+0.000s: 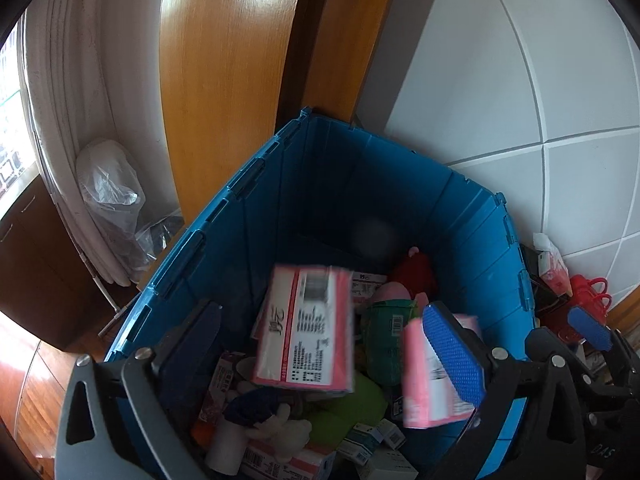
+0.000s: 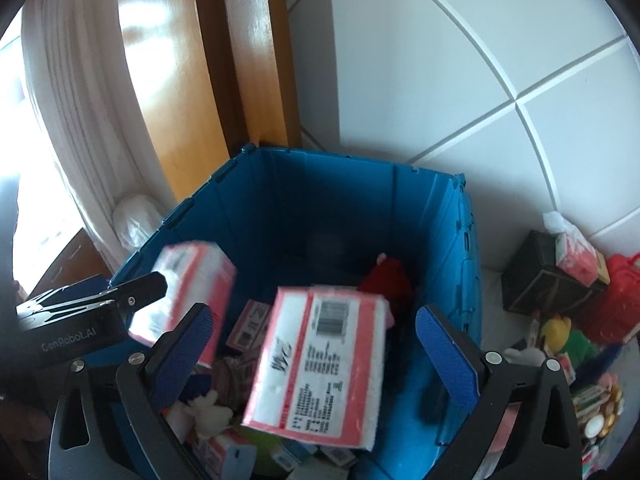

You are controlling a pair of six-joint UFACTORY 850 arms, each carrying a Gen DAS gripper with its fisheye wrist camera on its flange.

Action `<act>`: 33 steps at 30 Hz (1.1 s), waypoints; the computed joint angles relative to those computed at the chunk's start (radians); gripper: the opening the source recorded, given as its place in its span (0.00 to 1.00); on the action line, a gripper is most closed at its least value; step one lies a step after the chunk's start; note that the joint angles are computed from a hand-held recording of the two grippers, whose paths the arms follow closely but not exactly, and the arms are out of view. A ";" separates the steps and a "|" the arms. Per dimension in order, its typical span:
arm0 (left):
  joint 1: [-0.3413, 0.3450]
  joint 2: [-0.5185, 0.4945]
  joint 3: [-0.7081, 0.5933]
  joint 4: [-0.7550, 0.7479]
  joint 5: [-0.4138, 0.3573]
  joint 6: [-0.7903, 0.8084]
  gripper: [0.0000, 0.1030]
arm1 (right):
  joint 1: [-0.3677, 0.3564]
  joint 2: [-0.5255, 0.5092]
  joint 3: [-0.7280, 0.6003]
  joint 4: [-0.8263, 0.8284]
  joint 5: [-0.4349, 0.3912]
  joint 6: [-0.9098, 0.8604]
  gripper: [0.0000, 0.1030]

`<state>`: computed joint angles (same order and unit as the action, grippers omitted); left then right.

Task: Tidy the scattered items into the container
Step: 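Open both tools to drop the tissue packs into the blue bin, then withdraw both tools from the bin back toward the pile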

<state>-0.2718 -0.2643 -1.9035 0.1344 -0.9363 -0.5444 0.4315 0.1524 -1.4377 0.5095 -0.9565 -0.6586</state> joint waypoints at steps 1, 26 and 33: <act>0.000 0.001 0.003 -0.003 0.000 0.002 1.00 | -0.001 0.000 0.000 0.000 0.003 0.000 1.00; -0.065 0.080 0.063 -0.008 -0.013 -0.002 1.00 | -0.056 0.079 0.033 0.077 -0.065 -0.076 1.00; -0.101 0.109 0.084 0.029 -0.016 -0.041 1.00 | -0.121 0.117 0.050 0.121 -0.110 -0.124 1.00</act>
<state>-0.3727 -0.1556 -1.8195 0.1637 -0.9524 -0.5859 0.3110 0.2698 -1.3879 0.6306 -1.0662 -0.7822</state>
